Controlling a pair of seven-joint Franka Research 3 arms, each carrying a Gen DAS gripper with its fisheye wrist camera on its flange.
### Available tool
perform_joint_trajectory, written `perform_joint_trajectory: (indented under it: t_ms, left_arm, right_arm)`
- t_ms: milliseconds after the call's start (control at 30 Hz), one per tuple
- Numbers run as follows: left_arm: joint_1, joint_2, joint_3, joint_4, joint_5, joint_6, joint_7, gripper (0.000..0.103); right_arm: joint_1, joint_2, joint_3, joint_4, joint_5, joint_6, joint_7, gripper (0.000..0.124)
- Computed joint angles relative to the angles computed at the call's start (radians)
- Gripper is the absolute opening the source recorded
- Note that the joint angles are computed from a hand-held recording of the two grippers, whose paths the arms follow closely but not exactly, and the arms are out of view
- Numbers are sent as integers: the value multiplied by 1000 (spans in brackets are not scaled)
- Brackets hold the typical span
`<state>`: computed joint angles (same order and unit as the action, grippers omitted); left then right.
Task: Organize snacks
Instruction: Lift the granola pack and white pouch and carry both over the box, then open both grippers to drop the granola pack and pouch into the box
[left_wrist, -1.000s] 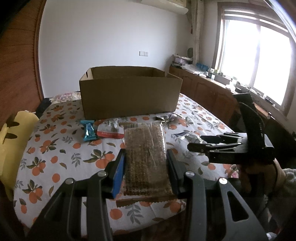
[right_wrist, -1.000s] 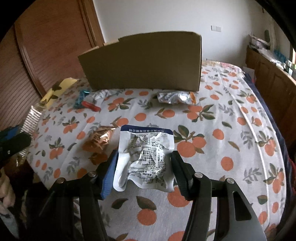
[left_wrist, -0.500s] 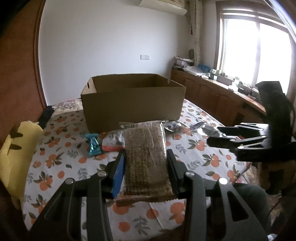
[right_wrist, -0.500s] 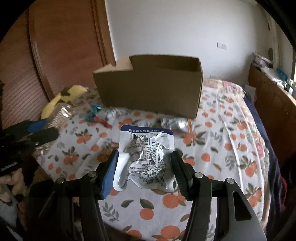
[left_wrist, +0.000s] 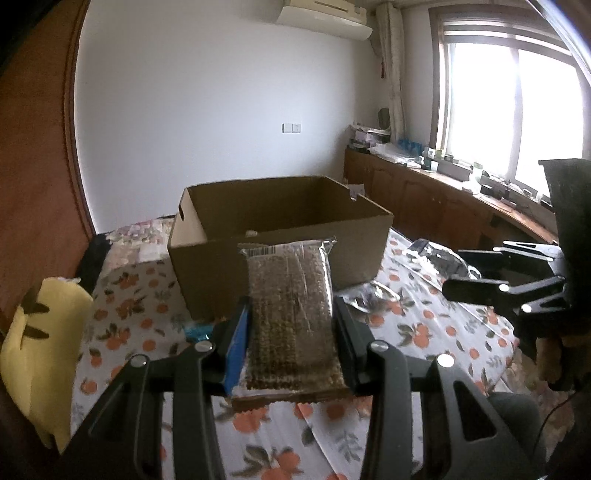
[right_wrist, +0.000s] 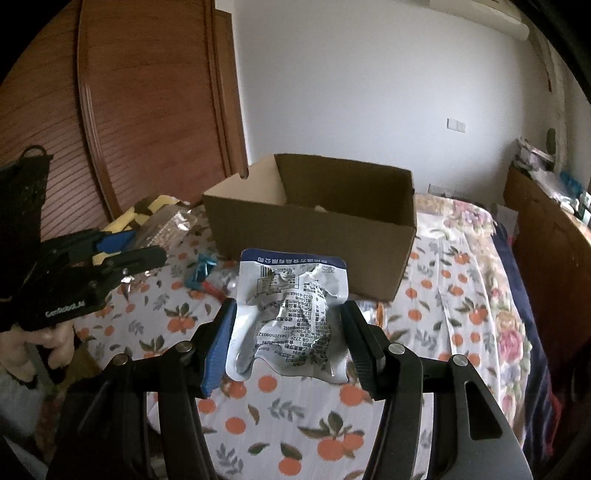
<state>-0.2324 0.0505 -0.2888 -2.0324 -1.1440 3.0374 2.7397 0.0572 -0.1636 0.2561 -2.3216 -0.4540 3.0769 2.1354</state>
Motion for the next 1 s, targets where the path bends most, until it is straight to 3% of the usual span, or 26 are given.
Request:
perform_joint_trajectory:
  t_ms: [200,467,700,800,1000]
  left_arm:
    - [31,104,-18,126,137,-13,-100,41]
    - [69,269,-43,333,356,-34,-266,41]
    - [55,442,-27,552,558,-65,-431,41]
    - [36,508,-6,631,638,-73,-502,41]
    - [22,609,11,764,760,-119,-616,41]
  right_arm:
    - [50,106,-64,111,7,2,-62,58]
    - [142,230,-166,257,150,-8,-224,58]
    - [212,341,-251,402,199,-1,-266,58]
    - [271,399,-318,468,194,-1,-260,58]
    - [306,497,-354,576,286,-41,-357,58]
